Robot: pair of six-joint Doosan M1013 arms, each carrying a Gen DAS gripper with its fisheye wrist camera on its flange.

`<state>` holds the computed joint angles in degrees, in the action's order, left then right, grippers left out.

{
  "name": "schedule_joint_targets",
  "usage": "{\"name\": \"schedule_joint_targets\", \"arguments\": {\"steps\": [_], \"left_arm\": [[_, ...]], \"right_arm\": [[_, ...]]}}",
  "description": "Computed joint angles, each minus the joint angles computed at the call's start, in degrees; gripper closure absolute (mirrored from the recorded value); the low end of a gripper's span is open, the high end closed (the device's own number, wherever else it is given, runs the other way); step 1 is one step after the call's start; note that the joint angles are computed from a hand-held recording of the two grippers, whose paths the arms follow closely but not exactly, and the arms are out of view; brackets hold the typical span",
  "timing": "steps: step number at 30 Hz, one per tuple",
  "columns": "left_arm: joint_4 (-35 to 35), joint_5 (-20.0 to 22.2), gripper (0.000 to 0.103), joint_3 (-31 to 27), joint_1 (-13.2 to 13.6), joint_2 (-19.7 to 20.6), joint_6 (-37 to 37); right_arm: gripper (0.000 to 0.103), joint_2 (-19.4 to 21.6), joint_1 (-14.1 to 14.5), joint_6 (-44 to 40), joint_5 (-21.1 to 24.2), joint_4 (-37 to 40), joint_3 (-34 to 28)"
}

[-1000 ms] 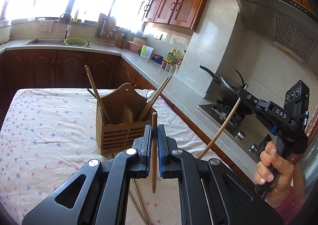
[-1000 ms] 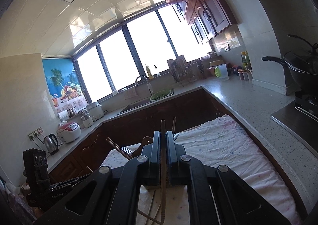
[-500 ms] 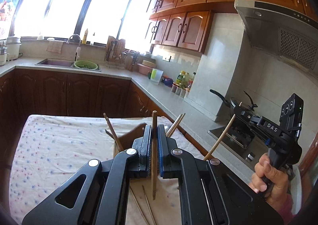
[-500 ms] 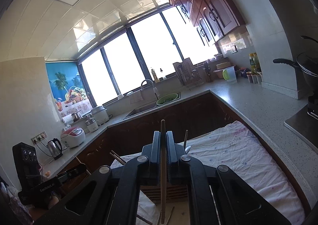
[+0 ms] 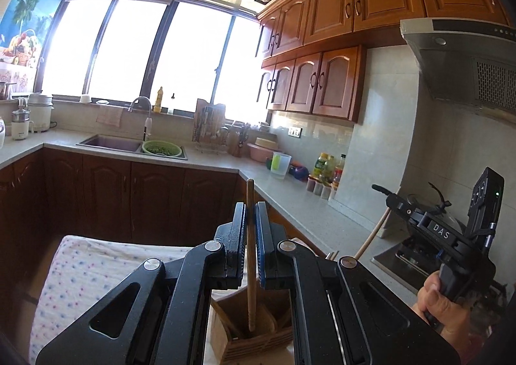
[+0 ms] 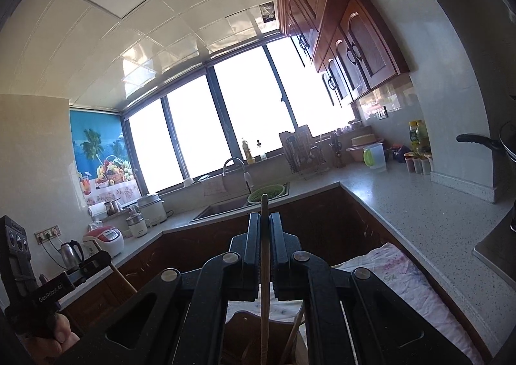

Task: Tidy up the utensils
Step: 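Lift both chopsticks and lower them into the wooden holder, then open both tools to release the chopsticks into the holder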

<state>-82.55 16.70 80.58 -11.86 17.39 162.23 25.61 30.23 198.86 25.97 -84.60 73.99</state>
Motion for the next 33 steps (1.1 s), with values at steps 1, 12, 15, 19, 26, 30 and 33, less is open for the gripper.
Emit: {"name": "schedule_joint_targets", "arguments": {"steps": [1, 12, 15, 19, 26, 30, 33], "left_arm": [[-0.6, -0.7, 0.098, 0.2, -0.1, 0.3, 0.5], [3.3, -2.0, 0.098, 2.5, -0.6, 1.9, -5.1], [7.9, -1.4, 0.098, 2.9, -0.6, 2.1, -9.9], [13.4, -0.7, 0.098, 3.0, -0.4, 2.6, -15.7], [15.5, 0.1, 0.097, 2.8, -0.1, 2.8, -18.3], [16.0, 0.4, 0.097, 2.6, 0.0, 2.9, -19.1], [16.6, 0.7, 0.097, 2.3, 0.1, 3.1, -20.1]], "right_arm": [[0.098, 0.5, 0.0, -0.3, 0.3, 0.2, -0.3], [0.098, 2.9, -0.6, -0.6, 0.7, 4.7, 1.1], [0.098, 3.2, -0.9, -2.6, -0.1, 8.0, 1.4], [0.098, 3.5, -1.1, -7.2, -1.1, 13.0, 1.5], [0.098, 4.1, -1.5, -15.7, -2.1, 21.9, 0.8], [0.098, 4.2, -1.5, -17.0, -1.7, 23.4, 0.4], [0.097, 4.2, -1.5, -17.7, -1.6, 24.1, 0.3]]}}
